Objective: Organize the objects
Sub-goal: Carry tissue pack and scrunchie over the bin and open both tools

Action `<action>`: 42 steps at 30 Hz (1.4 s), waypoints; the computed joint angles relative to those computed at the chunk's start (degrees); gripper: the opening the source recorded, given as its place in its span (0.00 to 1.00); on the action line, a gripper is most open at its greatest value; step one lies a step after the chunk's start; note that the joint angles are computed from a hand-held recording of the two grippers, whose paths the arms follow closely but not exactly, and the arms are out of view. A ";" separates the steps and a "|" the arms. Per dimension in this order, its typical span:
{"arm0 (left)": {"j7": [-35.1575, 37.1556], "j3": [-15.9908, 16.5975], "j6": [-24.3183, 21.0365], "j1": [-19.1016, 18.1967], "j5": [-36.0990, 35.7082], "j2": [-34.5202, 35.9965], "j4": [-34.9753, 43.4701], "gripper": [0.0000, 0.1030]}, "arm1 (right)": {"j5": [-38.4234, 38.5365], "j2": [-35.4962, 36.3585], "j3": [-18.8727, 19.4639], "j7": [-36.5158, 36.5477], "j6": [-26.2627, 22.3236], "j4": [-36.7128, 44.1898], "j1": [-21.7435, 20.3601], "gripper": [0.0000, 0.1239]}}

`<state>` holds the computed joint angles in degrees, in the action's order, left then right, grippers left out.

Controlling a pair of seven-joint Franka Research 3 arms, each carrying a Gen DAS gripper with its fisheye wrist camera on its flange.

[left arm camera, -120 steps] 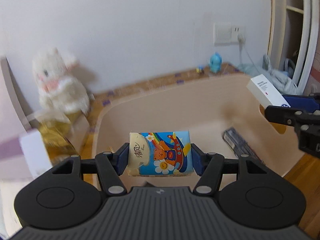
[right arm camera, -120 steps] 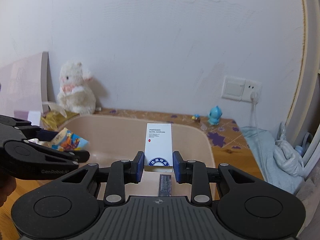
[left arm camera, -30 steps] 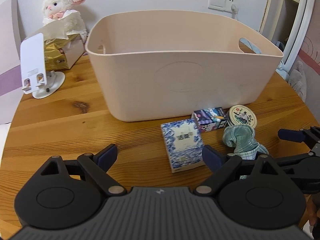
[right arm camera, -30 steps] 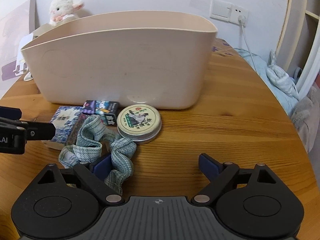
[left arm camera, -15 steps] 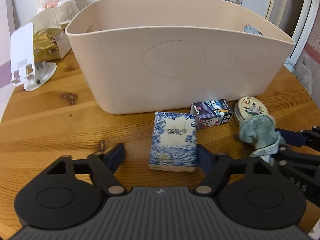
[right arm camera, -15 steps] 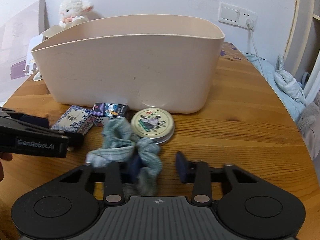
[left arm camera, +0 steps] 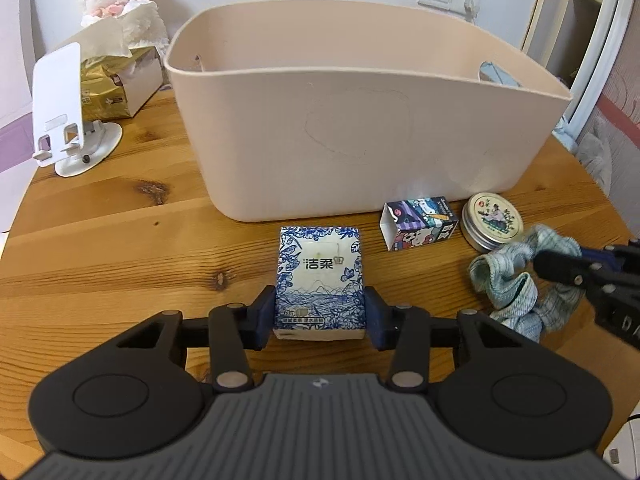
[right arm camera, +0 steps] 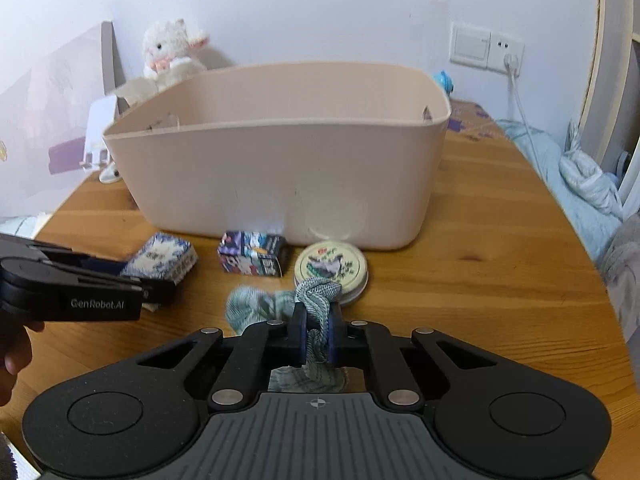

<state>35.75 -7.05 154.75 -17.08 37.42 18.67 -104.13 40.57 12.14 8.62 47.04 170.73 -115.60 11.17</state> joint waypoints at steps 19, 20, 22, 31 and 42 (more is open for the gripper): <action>-6.56 -0.70 1.65 0.56 11.45 -8.99 -4.67 0.46 | 22.64 -6.32 0.22 -19.12 3.05 0.58 0.57 0.08; -6.94 -0.87 1.81 0.67 11.95 -9.42 -4.76 0.46 | 23.83 -6.45 0.05 -20.12 3.22 0.97 0.77 0.08; -7.81 -1.09 2.56 1.12 12.38 -10.12 -4.74 0.46 | 26.59 -6.55 -0.22 -22.60 3.51 2.05 1.05 0.08; -10.72 -0.86 1.77 1.68 18.01 -8.97 0.72 0.46 | 37.09 -3.78 -0.90 -32.88 4.85 10.23 1.51 0.08; -3.00 0.84 -2.84 0.55 13.40 1.56 15.25 0.46 | 25.24 6.50 0.98 -23.10 7.39 22.11 0.47 0.08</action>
